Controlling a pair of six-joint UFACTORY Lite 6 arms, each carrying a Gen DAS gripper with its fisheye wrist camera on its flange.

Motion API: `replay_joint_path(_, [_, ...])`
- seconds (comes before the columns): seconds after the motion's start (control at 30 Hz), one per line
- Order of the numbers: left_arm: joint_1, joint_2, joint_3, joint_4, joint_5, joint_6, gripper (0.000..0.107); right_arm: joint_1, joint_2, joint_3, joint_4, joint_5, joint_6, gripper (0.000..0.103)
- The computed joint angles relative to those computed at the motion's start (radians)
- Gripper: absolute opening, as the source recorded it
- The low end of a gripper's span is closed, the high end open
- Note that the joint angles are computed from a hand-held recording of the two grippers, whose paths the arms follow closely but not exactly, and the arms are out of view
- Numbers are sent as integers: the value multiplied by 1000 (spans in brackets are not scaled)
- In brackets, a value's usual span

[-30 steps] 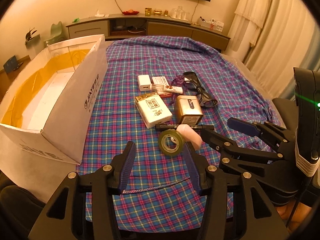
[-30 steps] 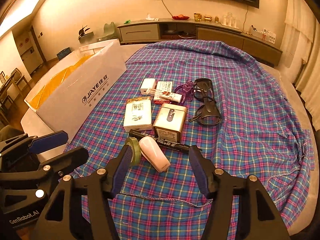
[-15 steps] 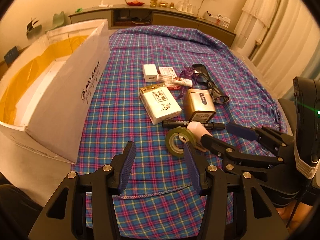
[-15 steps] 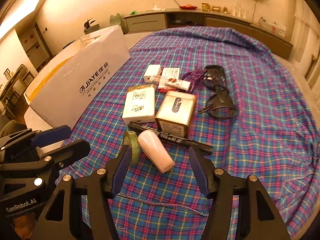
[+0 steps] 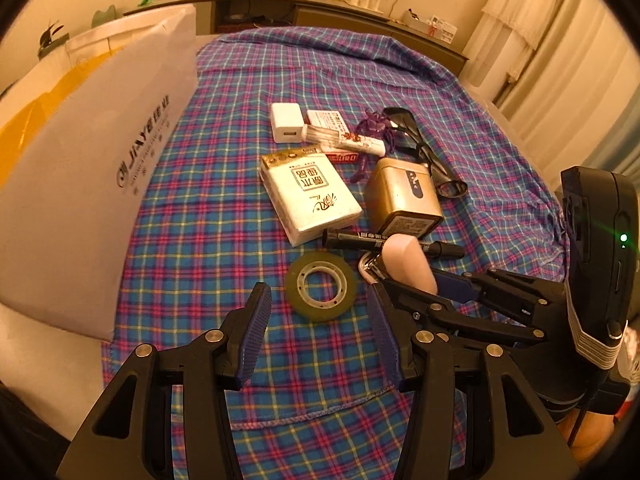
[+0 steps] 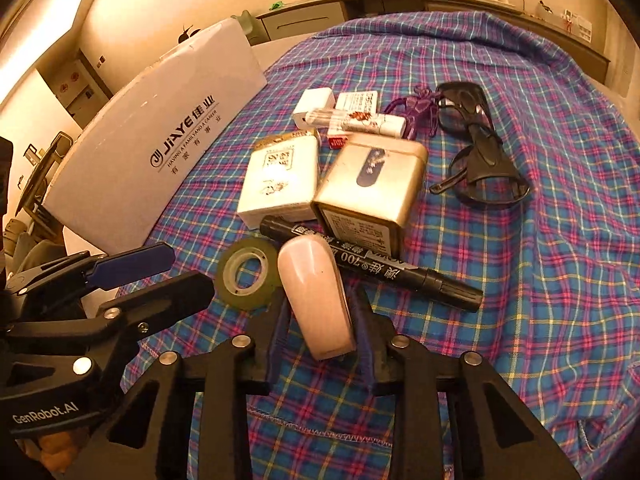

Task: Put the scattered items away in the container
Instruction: 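Grasp the green tape roll with the left tool while the right tool grasps the pink stapler, then carry the tape roll and stapler over the white box with both tools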

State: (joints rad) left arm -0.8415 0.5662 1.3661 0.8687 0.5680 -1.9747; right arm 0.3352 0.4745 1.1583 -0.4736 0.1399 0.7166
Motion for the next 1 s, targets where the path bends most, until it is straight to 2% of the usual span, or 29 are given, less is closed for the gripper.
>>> replay_joint_path(0.13, [27,21,-10,8,-69,-15,53,-13,-19,-18,86,-17,-78,25])
replay_joint_path(0.23, [34,53,17,8,-91,0,53,-16,-58,-52,-52,-14,67,25])
replay_joint_path(0.33, [34,104,76,-28,-70,60,54,-36,-78,-75,1,-21,24,25])
replay_joint_path(0.5, [17,164,152,2,13,70,57,-50,-74,-74,41,-8,-7,25])
replay_joint_path(0.63, [3,194,163,34,44,51,54,-34,-74,-72,-94,5,125,25])
replay_joint_path(0.73, [-14,208,180,37,75,76,50,-32,-93,-90,-106,-9,143,25])
replay_joint_path(0.8, [-20,204,178,46,77,70,50,-37,-111,-104,-45,-27,93,25])
replay_joint_path(0.93, [-37,175,160,58,104,49,50,-49,-145,-133,220,-61,-162,25])
replay_joint_path(1.0, [-43,156,149,54,118,48,50,-46,-157,-145,256,-66,-190,25])
